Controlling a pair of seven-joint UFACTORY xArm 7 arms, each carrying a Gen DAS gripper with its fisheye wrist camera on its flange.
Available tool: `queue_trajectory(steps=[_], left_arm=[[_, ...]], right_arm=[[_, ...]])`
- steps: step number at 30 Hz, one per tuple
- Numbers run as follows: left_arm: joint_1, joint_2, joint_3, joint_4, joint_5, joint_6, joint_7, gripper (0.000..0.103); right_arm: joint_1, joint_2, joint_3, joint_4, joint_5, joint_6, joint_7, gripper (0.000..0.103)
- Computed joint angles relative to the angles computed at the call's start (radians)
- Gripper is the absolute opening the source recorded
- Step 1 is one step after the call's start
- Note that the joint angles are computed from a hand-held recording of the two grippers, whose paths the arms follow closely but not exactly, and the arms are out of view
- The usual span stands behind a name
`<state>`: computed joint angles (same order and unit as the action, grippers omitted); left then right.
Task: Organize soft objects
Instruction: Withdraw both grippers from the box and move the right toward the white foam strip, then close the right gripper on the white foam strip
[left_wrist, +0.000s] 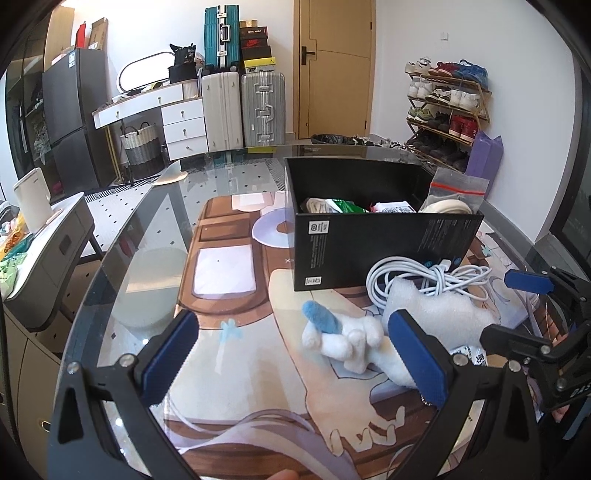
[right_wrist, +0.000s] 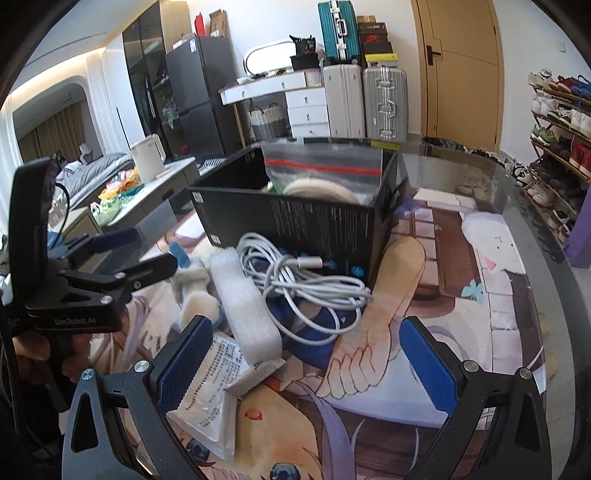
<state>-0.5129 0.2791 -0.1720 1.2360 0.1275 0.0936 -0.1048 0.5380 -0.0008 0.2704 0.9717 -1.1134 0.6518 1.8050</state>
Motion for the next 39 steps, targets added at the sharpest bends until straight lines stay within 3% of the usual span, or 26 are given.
queue_trajectory(steps=[12, 22, 32, 37, 39], left_arm=[[0.006, 0.001, -0.003, -0.002, -0.01, 0.004, 0.008, 0.103], [0.021, 0.004, -0.022, -0.002, -0.025, 0.017, 0.045, 0.103], [0.032, 0.011, -0.058, 0.008, -0.071, 0.037, 0.127, 0.103], [0.115, 0.004, -0.18, -0.008, -0.191, 0.039, 0.292, 0.103], [0.116, 0.0, -0.193, -0.012, -0.22, 0.042, 0.339, 0.103]], right_arm=[[-0.017, -0.029, 0.001, -0.042, 0.065, 0.021, -0.017, 0.102], [-0.037, -0.075, 0.019, -0.078, 0.086, 0.114, 0.082, 0.102], [-0.07, -0.069, 0.029, -0.072, 0.024, -0.023, 0.097, 0.102], [-0.057, -0.038, 0.02, -0.043, -0.005, -0.071, 0.096, 0.102], [-0.05, -0.023, 0.015, -0.03, -0.018, -0.085, 0.095, 0.102]])
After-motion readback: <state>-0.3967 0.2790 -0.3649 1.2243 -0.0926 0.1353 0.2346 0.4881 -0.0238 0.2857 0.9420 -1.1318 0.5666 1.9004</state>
